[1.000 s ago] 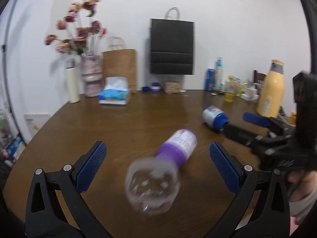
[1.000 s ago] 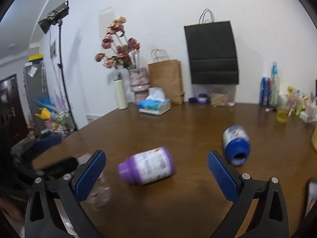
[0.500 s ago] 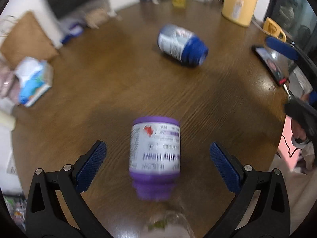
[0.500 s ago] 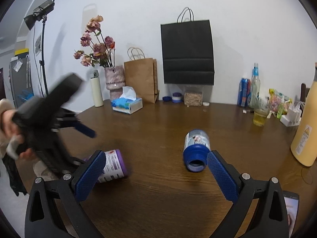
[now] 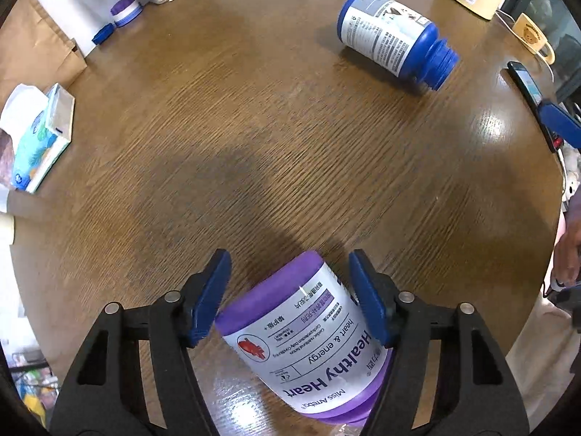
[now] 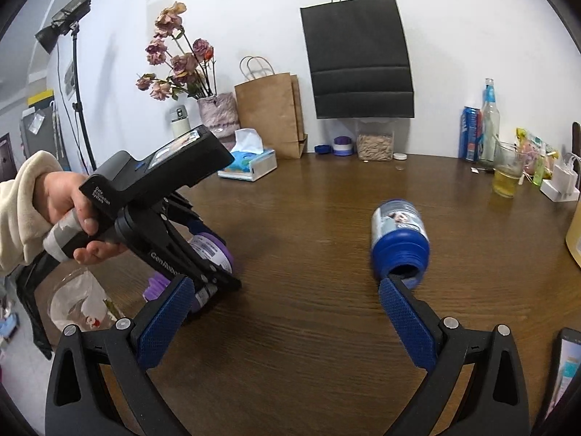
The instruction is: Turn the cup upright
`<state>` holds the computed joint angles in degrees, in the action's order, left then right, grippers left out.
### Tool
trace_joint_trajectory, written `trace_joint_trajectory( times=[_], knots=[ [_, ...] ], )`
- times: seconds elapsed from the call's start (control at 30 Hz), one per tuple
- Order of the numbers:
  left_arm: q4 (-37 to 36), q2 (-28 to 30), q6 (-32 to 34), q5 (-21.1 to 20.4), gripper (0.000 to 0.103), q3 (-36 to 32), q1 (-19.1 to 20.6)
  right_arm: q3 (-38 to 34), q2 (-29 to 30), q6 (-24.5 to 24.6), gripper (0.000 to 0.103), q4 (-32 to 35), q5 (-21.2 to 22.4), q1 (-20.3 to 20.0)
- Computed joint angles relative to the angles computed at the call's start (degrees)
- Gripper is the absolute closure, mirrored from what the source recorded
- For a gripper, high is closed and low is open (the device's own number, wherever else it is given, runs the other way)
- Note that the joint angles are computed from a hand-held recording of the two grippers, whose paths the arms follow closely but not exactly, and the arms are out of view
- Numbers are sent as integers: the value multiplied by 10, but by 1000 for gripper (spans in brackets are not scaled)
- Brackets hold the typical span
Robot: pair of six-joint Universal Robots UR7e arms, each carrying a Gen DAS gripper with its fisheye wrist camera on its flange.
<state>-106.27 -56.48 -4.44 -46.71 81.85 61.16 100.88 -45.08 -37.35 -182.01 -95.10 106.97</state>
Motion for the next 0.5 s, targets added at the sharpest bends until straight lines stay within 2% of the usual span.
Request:
trace_joint_trajectory(
  times=[0.1,0.17,0.23,0.4,0.47,0.5],
  knots=[
    [-18,-1,11,-8,38,-12,0,-8,7,-2,0,-1,1,3],
    [-32,-2,26,-29,24,-19,1,-10,10,0,0,-3,3,3],
    [-30,2,33,-55,19,-26,5,-14,12,3,0,2,2,3],
    [-7,17,26,-50,21,-32,12,-21,19,8,0,10,-4,3],
    [-5,20,25,-61,34,-36,18,-24,22,7,0,16,-6,5],
    [-17,17,30,-64,36,-33,20,-25,23,5,0,16,-7,6]
  ],
)
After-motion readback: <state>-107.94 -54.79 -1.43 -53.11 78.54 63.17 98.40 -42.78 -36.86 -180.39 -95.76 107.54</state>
